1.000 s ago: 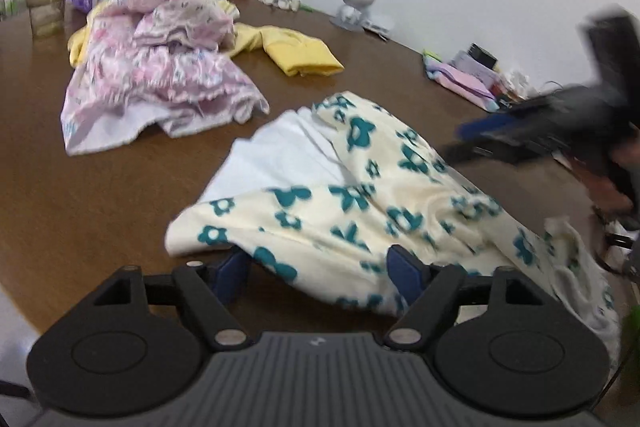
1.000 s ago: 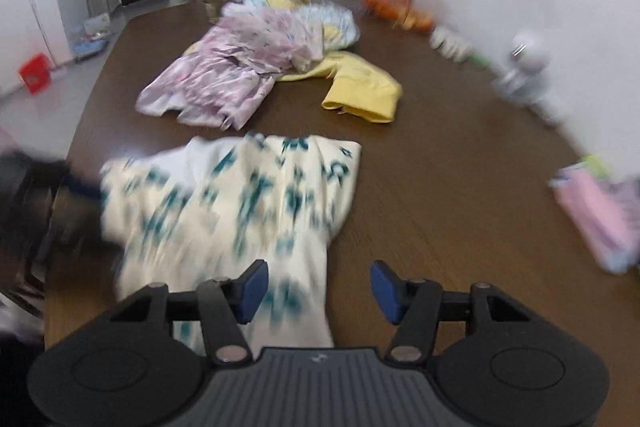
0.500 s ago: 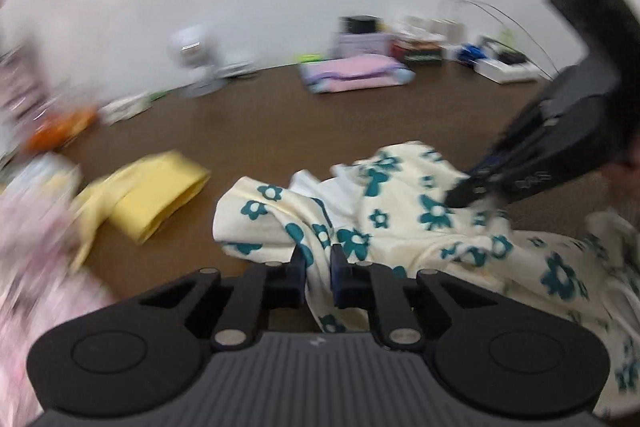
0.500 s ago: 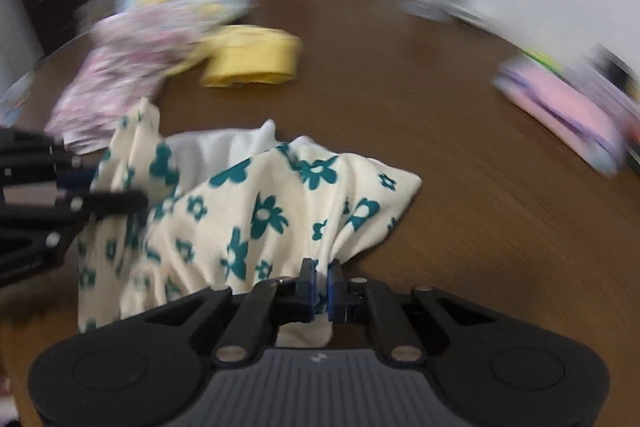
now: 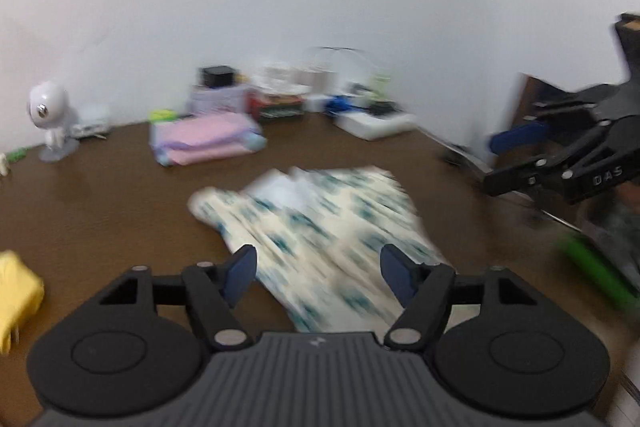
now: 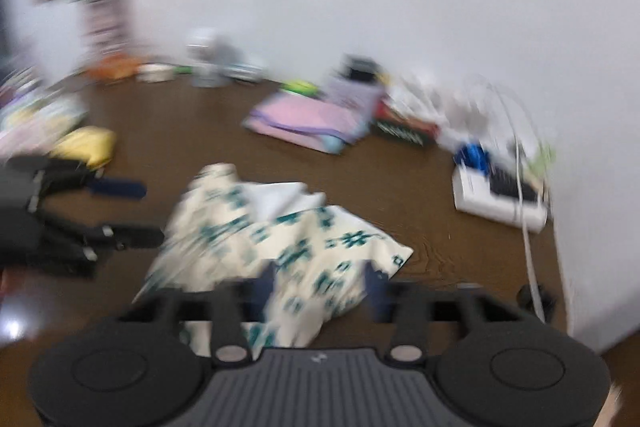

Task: Fold clothes
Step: 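Grasp the folded garment with both tools and fold it over again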

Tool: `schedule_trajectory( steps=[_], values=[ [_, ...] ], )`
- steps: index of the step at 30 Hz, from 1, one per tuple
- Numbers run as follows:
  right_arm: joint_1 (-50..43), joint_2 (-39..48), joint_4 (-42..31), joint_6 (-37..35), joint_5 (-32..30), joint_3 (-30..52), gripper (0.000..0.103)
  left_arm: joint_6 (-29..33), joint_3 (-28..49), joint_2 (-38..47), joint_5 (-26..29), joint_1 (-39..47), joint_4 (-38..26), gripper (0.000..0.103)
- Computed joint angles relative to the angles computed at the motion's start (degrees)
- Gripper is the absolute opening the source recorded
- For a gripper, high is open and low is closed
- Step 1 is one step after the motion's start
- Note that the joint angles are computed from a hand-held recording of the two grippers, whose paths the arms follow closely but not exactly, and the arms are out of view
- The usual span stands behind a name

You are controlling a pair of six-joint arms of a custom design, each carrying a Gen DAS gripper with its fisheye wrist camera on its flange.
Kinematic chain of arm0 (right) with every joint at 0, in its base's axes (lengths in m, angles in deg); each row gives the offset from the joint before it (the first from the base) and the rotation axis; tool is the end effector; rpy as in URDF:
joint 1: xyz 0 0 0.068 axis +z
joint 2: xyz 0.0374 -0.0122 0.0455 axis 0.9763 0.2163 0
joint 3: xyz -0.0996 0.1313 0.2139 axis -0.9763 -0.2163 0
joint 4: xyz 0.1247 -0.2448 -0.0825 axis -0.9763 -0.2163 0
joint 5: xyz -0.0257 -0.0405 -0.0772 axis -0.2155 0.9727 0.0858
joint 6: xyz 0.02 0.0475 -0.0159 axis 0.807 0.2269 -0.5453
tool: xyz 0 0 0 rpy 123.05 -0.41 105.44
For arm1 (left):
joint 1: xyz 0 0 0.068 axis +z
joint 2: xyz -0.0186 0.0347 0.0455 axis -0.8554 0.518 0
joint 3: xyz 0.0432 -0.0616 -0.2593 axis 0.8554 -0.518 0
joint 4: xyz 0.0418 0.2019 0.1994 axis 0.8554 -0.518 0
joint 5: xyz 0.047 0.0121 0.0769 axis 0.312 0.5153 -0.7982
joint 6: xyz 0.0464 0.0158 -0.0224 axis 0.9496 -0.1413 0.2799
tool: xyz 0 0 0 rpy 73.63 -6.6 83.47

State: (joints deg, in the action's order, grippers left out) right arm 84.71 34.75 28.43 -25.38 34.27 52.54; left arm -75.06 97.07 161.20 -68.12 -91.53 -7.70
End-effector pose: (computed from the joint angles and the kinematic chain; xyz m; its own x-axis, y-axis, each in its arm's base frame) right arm 0.3632 0.0597 0.2970 -0.4528 -0.5334 -0.7144 -0.6965 0.7119 -0.0901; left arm 0.2704 -0.1697 0.2184 -0.5664 0.1194 -0.8154 0.3584 0.9267 -0.1132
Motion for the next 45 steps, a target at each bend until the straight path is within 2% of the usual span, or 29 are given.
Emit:
schedule_trajectory(
  steps=[3, 6, 8, 9, 11, 12, 13, 16, 19, 21, 23, 24, 25, 26, 29, 30, 31, 32, 33, 34, 35, 37, 39, 41, 42, 43, 45],
  values=[
    [-4.2, -10.9, -7.6, -9.8, -8.1, -10.9, 0.057, -4.0, -7.0, -9.4, -0.3, -8.5, -4.4, 0.08],
    [-5.2, -17.9, -5.0, -11.0, -9.6, -23.5, 0.051, -8.4, -8.0, -6.3, -4.5, -17.0, -3.9, 0.08],
    [-5.3, -21.6, -0.7, -9.3, -10.1, -30.9, 0.048, -10.3, -7.0, -2.2, -5.1, -18.3, -2.9, 0.069],
    [-5.1, -22.8, 3.1, -6.9, -10.1, -34.1, 0.046, -11.4, -6.5, -0.3, -4.8, -18.3, -2.5, 0.056],
    [-5.9, -22.1, 4.3, -3.9, -13.0, -35.4, 0.026, -13.5, -5.4, 3.4, -4.0, -18.4, -1.8, 0.051],
    [-6.3, -21.6, 4.8, -2.5, -14.5, -36.0, 0.015, -14.4, -5.4, 4.1, -3.4, -18.4, -1.5, 0.04],
    [-7.5, -21.0, 3.9, -1.1, -16.0, -35.9, 0.014, -15.0, -6.3, 3.2, -2.7, -18.5, -1.3, 0.03],
    [-9.5, -22.3, 1.6, -1.3, -18.0, -37.3, 0.01, -17.6, -9.3, -0.1, -1.5, -19.6, -1.4, 0.019],
    [-11.5, -27.0, -1.6, -6.6, -19.8, -40.5, 0.01, -21.0, -12.0, -4.2, -1.1, -22.0, -3.2, 0.017],
    [-14.4, -30.1, -6.9, -12.0, -22.4, -41.5, 0.013, -23.8, -14.1, -9.2, -1.5, -23.8, -6.4, 0.02],
    [-20.2, -32.6, -13.6, -20.7, -27.1, -41.9, 0.026, -25.2, -17.2, -14.7, -2.0, -24.3, -6.9, 0.043],
    [-22.6, -32.0, -16.3, -25.3, -29.3, -41.5, 0.049, -25.3, -17.9, -16.2, -2.3, -24.2, -6.9, 0.054],
    [-23.9, -31.1, -18.0, -28.5, -30.8, -41.4, 0.063, -24.7, -17.4, -15.6, -3.0, -23.9, -6.7, 0.054],
    [-25.2, -30.1, -19.8, -31.7, -32.1, -41.2, 0.064, -24.0, -16.9, -14.9, -3.6, -23.5, -6.5, 0.054],
    [-22.8, -31.0, -17.6, -31.5, -32.3, -43.1, 0.061, -24.9, -13.5, -10.0, -4.1, -21.5, -6.1, 0.053],
    [-21.7, -32.8, -14.3, -29.6, -32.5, -45.0, 0.058, -24.9, -12.8, -8.4, -2.6, -20.3, -5.1, 0.049],
    [-20.9, -33.5, -12.0, -27.8, -32.0, -46.1, 0.055, -24.9, -12.0, -6.9, -1.1, -19.2, -4.1, 0.037],
    [-20.0, -33.9, -9.8, -26.0, -31.5, -47.2, 0.051, -25.1, -11.2, -5.6, 0.3, -18.2, -3.5, 0.029],
    [-19.2, -34.3, -7.7, -24.2, -31.0, -48.2, 0.043, -25.7, -10.7, -4.6, 1.7, -17.5, -3.3, 0.021],
    [-18.4, -34.6, -5.5, -22.5, -30.4, -49.2, 0.036, -26.4, -10.6, -4.1, 2.6, -16.9, -3.0, 0.022],
    [-19.0, -33.2, -5.8, -21.3, -31.3, -48.7, 0.035, -27.2, -11.3, -4.4, 2.6, -16.7, -2.4, 0.023],
    [-20.5, -32.6, -7.4, -22.0, -32.3, -47.9, 0.028, -28.3, -13.0, -5.7, 2.0, -16.6, -1.4, 0.037],
    [-23.0, -33.0, -9.9, -25.4, -33.9, -47.4, 0.029, -27.4, -15.7, -10.1, -2.1, -19.1, -2.1, 0.041],
    [-25.3, -33.3, -12.9, -30.5, -34.9, -47.0, 0.032, -24.5, -18.5, -14.8, -6.0, -22.7, -2.5, 0.05],
    [-25.5, -34.0, -13.7, -33.2, -34.2, -47.4, 0.038, -22.7, -19.8, -17.2, -8.0, -24.9, -2.9, 0.059],
    [-25.4, -34.5, -13.9, -35.4, -33.4, -47.9, 0.039, -20.9, -21.0, -19.5, -10.1, -27.1, -3.3, 0.072],
    [-24.2, -36.2, -12.0, -36.8, -32.0, -49.9, 0.039, -17.3, -22.4, -20.8, -15.2, -32.3, -2.7, 0.083]
  ],
)
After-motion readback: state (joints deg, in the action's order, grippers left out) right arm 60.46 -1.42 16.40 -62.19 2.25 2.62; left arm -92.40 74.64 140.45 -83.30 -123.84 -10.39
